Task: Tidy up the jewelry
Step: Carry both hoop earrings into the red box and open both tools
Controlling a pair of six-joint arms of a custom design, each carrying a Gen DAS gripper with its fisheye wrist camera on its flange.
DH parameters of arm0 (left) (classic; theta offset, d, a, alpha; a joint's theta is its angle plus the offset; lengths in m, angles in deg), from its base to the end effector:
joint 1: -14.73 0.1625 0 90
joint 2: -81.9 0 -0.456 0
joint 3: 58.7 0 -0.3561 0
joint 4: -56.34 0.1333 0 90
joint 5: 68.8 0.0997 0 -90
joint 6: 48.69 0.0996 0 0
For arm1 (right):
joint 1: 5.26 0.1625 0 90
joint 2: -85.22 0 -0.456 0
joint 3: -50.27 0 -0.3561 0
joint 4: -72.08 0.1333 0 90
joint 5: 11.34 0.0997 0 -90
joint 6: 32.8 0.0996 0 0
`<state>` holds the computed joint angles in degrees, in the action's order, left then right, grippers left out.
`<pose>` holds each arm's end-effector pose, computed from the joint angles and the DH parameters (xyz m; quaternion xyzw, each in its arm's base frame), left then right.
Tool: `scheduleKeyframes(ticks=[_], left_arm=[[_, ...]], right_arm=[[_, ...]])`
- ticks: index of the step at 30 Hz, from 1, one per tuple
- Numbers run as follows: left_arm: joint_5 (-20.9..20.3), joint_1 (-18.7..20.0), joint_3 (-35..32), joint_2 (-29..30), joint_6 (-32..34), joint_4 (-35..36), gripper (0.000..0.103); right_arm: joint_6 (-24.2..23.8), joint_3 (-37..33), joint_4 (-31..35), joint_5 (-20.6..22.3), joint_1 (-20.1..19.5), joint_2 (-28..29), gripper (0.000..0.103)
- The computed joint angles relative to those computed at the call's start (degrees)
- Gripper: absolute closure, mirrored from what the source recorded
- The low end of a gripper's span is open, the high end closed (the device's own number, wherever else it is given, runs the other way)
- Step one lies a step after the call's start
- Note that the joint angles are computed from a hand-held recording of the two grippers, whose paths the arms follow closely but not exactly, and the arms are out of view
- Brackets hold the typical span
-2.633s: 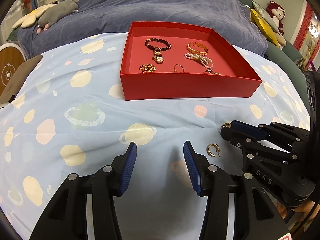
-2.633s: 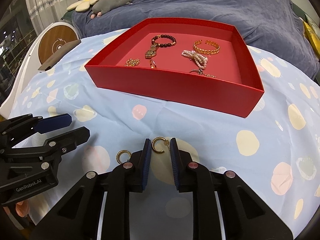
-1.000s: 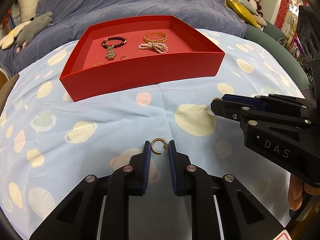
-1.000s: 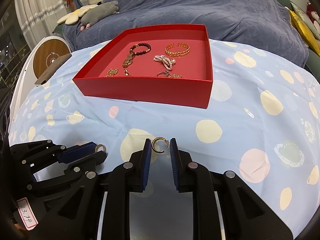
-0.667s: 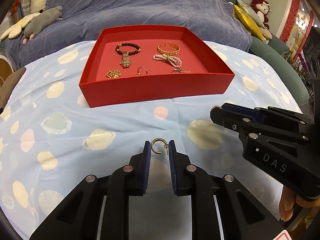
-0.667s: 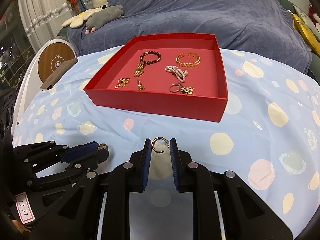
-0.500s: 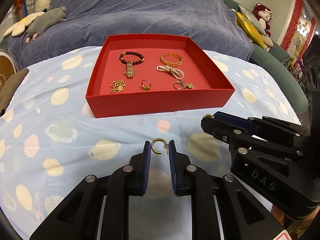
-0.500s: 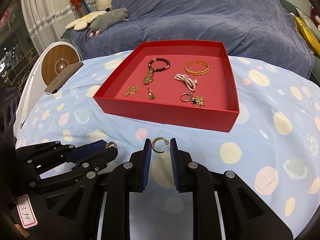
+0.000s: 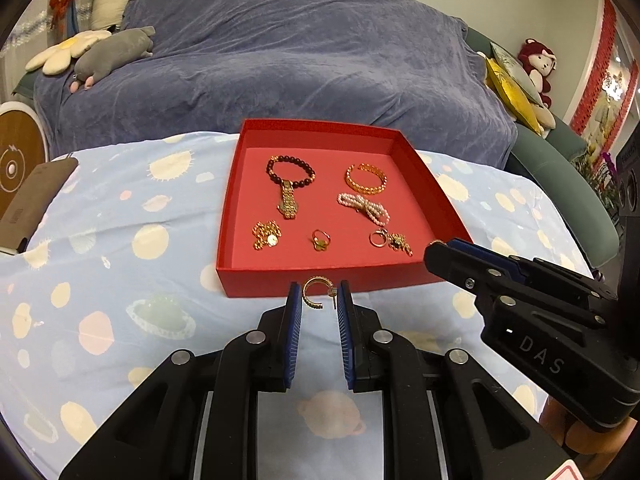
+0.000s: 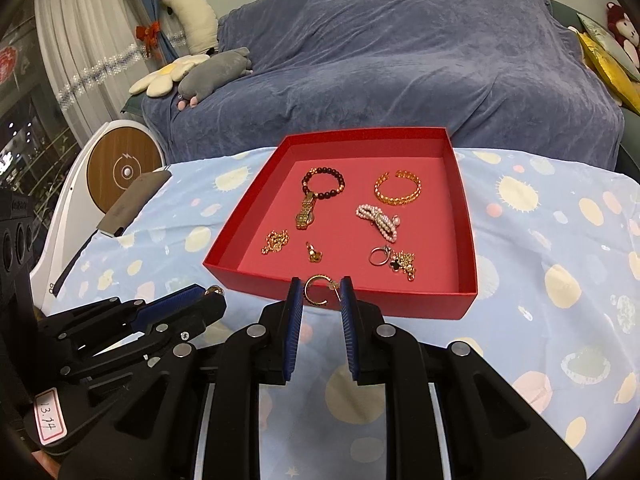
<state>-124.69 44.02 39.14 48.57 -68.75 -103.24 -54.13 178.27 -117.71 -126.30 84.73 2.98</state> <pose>-0.4664 -0.4785 0.0183 0.3196 0.9001 -0.2221 0.1958 0.0912 -0.4417 0.3869 0.0644 -0.8730 0.4002 0.2713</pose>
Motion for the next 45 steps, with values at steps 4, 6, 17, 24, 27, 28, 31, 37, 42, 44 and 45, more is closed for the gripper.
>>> scheduleKeyframes(ticks=[4, 6, 17, 24, 27, 28, 31, 37, 42, 44, 45], left_arm=[[2.31, 0.78, -3.5, 1.14, 1.74, 0.87, 0.088], [3.2, 1.31, -5.95, 2.33, 3.63, 1.47, 0.088], [5.57, 4.63, -17.95, 9.51, 8.06, 6.13, 0.088], [5.57, 5.81, -21.89, 12.42, 10.11, 8.53, 0.088], [5.62, 6.33, -23.02, 13.14, 10.12, 9.39, 0.088], [5.57, 6.51, -23.34, 13.35, 9.97, 9.69, 0.088], [5.28, 6.85, -23.91, 13.77, 9.56, 10.57, 0.088], [5.25, 7.2, -24.76, 14.47, 8.7, 11.81, 0.087], [5.57, 7.33, -24.95, 14.71, 8.79, 12.53, 0.087], [5.58, 7.36, -25.0, 14.75, 8.65, 12.69, 0.087], [5.69, 7.34, -25.01, 14.77, 8.61, 12.78, 0.087]], right_arm=[[-0.69, -2.48, 0.31, -0.71, 0.68, 0.67, 0.084], [-2.56, -3.78, -0.38, -1.62, 1.07, 1.46, 0.084], [-0.24, -10.87, 1.6, -2.63, -3.72, 5.57, 0.084], [-1.1, -12.68, 2.38, -4.29, -4.42, 8.32, 0.084], [-0.35, -12.94, 3.27, -4.22, -5.04, 8.67, 0.084], [-0.37, -13.03, 3.36, -4.36, -5.11, 8.85, 0.084], [-0.29, -13.18, 3.84, -4.4, -5.29, 9.3, 0.084], [-0.59, -13.55, 4.75, -4.2, -5.15, 10.39, 0.084], [-1.32, -13.98, 5.5, -3.91, -4.82, 11.36, 0.084], [-1.89, -14.04, 5.46, -4.14, -4.66, 11.7, 0.084], [-2.04, -14.03, 5.42, -4.17, -4.65, 11.8, 0.084]])
